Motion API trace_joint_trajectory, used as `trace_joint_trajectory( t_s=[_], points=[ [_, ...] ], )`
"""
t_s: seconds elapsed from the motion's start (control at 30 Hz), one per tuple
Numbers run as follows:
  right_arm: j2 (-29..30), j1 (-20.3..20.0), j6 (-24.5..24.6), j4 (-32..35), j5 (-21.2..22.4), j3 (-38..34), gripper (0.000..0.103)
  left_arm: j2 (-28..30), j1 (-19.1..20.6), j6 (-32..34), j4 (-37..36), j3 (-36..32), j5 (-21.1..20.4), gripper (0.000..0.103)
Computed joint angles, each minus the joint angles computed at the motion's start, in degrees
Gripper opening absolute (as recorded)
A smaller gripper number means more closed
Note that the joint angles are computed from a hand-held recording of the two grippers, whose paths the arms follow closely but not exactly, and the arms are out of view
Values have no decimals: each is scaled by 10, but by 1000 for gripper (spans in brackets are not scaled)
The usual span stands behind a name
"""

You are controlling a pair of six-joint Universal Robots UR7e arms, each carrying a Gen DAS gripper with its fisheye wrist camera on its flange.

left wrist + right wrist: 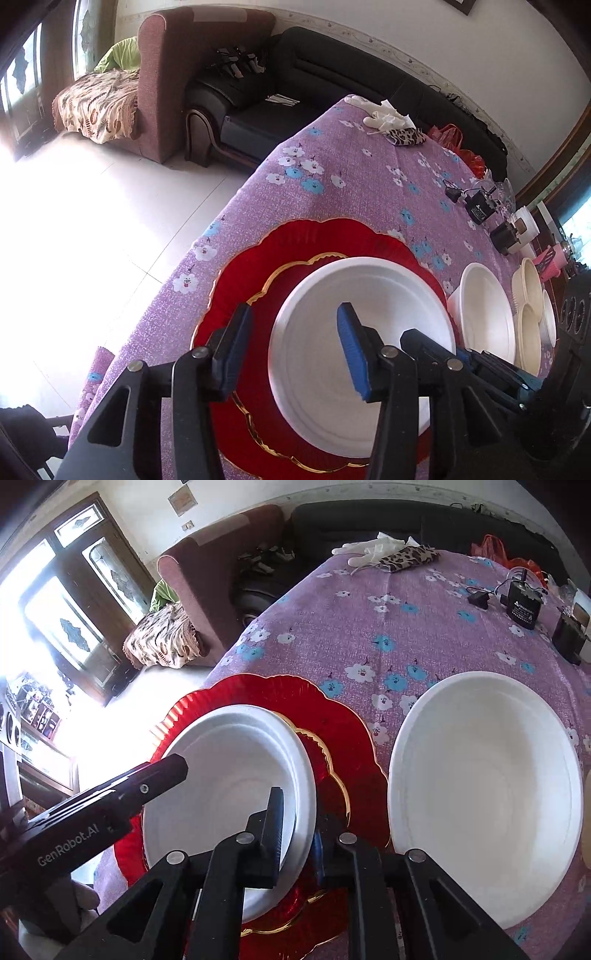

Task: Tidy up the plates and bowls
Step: 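Carry the white plate onto the red plate stack with the right tool while the left tool steadies it, then move both tools to the cream tabbed plate and close them on its rim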

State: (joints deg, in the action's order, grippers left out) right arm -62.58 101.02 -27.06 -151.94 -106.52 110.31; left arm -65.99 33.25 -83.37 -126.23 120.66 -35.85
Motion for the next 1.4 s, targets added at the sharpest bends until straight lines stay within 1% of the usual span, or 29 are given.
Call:
trace_joint_trajectory(
  t_s=[0.03, 0.1, 0.13, 0.17, 0.33, 0.4, 0.47, 0.53, 0.57, 0.6, 0.63, 0.73, 0.8, 0.87, 0.97, 1.07, 1.17, 1.3, 1.4],
  points=[
    [-1, 1, -4, -7, -2, 3, 25, -5, -5, -8, 7, 1, 4, 47],
    [-4, 1, -11, -13, 2, 7, 43, -15, -15, -28, 26, 2, 14, 49],
    [-7, 2, -15, -13, 4, 8, 47, -21, -22, -40, 38, 3, 21, 50],
    [-10, 3, -20, -14, 6, 10, 50, -27, -31, -57, 56, 3, 30, 54],
    [-30, 13, -48, -34, 12, 24, 50, -49, -80, -155, 162, -2, 75, 61],
    [-50, 13, -50, -33, 28, 33, 50, -47, -101, -193, 210, -11, 89, 70],
    [-76, 9, -54, -33, 46, 42, 49, -37, -121, -216, 248, -23, 101, 74],
    [-104, 2, -60, -36, 64, 50, 50, -19, -136, -235, 284, -41, 111, 82],
    [-121, -2, -64, -38, 73, 56, 50, -9, -142, -235, 290, -49, 114, 88],
    [-138, -8, -69, -40, 80, 61, 53, 0, -146, -223, 278, -53, 115, 91],
    [-156, -15, -74, -45, 86, 68, 54, 7, -149, -197, 247, -51, 115, 91],
    [-211, -46, -93, -70, 99, 85, 61, 33, -152, -96, 112, -42, 100, 91],
    [-243, -75, -100, -85, 104, 89, 66, 54, -151, -47, 47, -44, 87, 91],
    [-270, -108, -98, -85, 108, 85, 67, 78, -150, -15, 1, -52, 75, 91],
    [-295, -157, -88, -73, 108, 70, 67, 114, -145, 46, -77, -66, 48, 91],
    [-307, -207, -65, -55, 117, 49, 67, 148, -146, 81, -116, -83, 31, 91],
    [-306, -249, -43, -32, 129, 25, 67, 176, -145, 102, -133, -101, 15, 91],
    [-286, -278, -17, -9, 135, 0, 67, 203, -139, 120, -138, -125, -2, 91],
    [-264, -280, 2, 2, 134, -14, 67, 212, -136, 120, -127, -136, -9, 91]
  ],
)
